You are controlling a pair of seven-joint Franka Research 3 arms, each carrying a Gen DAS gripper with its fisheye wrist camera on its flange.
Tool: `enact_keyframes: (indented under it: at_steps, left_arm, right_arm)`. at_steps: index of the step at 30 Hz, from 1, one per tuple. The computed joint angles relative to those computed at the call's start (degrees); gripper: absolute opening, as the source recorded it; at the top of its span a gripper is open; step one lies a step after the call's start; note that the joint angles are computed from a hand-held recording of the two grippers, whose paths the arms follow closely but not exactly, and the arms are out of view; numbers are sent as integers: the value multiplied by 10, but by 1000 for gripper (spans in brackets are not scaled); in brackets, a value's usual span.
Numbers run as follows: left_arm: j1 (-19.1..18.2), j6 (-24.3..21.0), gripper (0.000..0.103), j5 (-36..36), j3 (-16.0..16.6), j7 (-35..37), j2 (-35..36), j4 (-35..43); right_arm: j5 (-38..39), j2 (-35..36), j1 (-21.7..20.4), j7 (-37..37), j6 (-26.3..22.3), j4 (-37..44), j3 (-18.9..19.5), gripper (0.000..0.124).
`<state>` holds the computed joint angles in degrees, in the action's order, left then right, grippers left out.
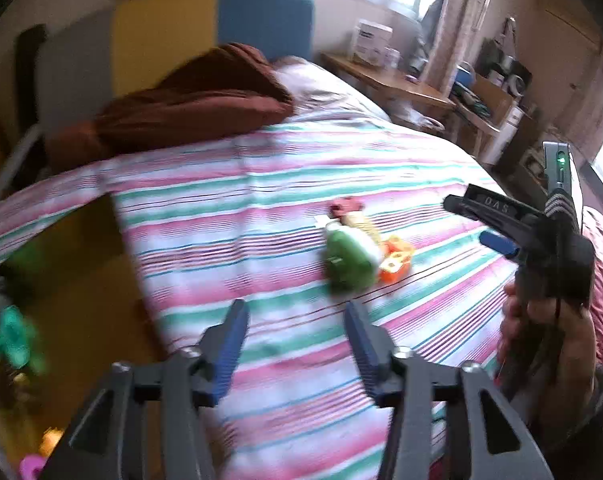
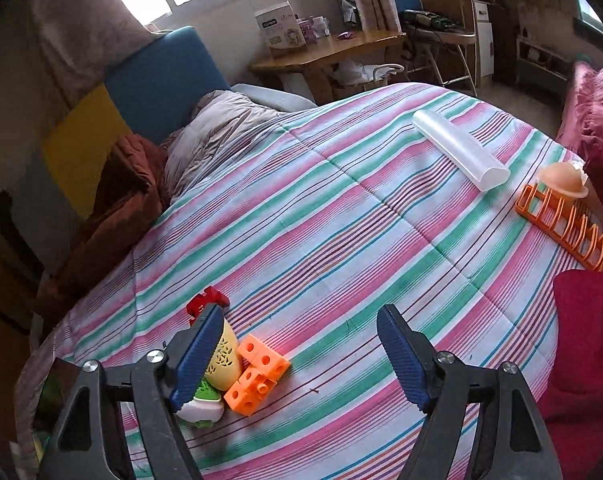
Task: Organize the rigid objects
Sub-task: 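Move both grippers back over the remaining toys, then grasp green-white bottle with left gripper while right gripper approaches yellow egg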
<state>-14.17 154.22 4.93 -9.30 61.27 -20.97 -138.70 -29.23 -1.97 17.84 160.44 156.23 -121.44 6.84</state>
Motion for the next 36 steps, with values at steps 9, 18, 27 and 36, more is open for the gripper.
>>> enact_keyframes:
  at_steps: [9, 18, 27, 36]
  left_arm:
    - [-8, 20, 68, -95, -1, 66, 170, 126]
    - [36, 20, 64, -160, -39, 97, 268, 189]
    - [24, 71, 53, -149, -37, 110, 179, 82]
    - [-33, 76, 53, -109, -12, 115, 56, -47]
  right_arm:
    - [44, 1, 0, -28, 17, -8, -3, 82]
    - [72, 5, 2, -52, 23, -8, -4, 82]
    - [80, 10, 7, -77, 26, -3, -4, 82]
    - [112, 29, 26, -170, 16, 17, -2, 78]
